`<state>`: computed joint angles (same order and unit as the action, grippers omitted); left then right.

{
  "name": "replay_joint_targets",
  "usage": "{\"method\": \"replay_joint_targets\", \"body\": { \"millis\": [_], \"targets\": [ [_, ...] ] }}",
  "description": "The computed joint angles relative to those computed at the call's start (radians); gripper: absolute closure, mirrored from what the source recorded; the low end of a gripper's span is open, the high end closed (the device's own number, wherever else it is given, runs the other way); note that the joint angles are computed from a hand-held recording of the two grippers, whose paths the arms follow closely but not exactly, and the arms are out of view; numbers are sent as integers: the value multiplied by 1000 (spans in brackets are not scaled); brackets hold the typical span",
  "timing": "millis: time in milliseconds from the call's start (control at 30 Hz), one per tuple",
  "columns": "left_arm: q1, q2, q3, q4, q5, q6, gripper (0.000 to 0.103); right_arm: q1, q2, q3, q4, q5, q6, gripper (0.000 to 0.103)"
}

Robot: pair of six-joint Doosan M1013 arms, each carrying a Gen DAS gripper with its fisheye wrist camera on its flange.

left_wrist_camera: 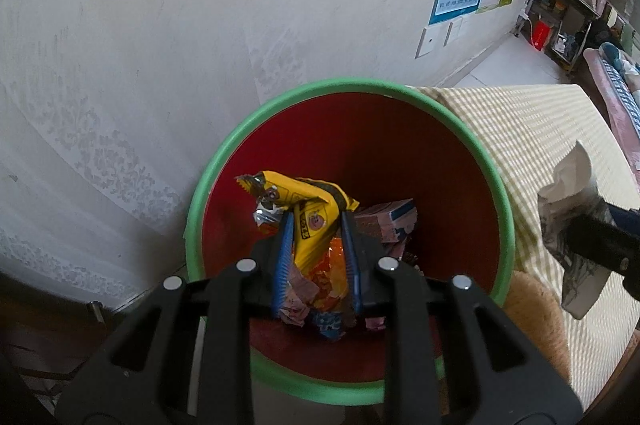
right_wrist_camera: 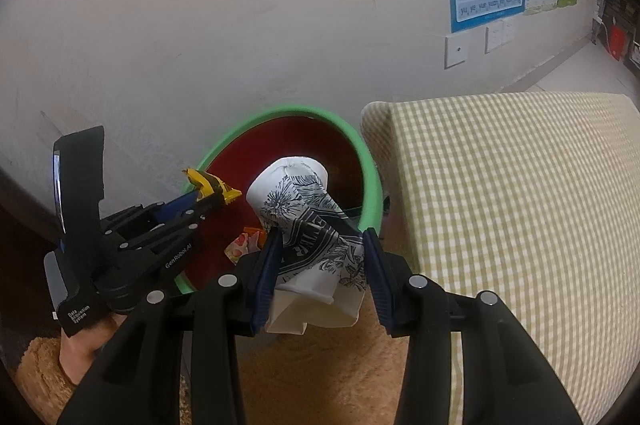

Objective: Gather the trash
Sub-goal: 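Open the left tool to drop the yellow wrapper while the right tool drops the white wrapper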

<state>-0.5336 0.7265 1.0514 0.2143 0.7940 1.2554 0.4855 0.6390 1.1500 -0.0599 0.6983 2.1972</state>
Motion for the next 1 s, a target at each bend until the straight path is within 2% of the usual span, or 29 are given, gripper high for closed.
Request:
{"method": "replay_joint_targets", "body": {
  "millis": [433,600,1000],
  "targets": [
    [5,21,-15,-7,34,-4,80,-4,37,-59,30,25,-36,61],
    [10,35,-33,-43,56,10,80,-7,41,-60,48,22,-36,62],
    [7,63,-71,-35,98,13,79,-6,40,-59,51,17,-38,61]
  ]
}}
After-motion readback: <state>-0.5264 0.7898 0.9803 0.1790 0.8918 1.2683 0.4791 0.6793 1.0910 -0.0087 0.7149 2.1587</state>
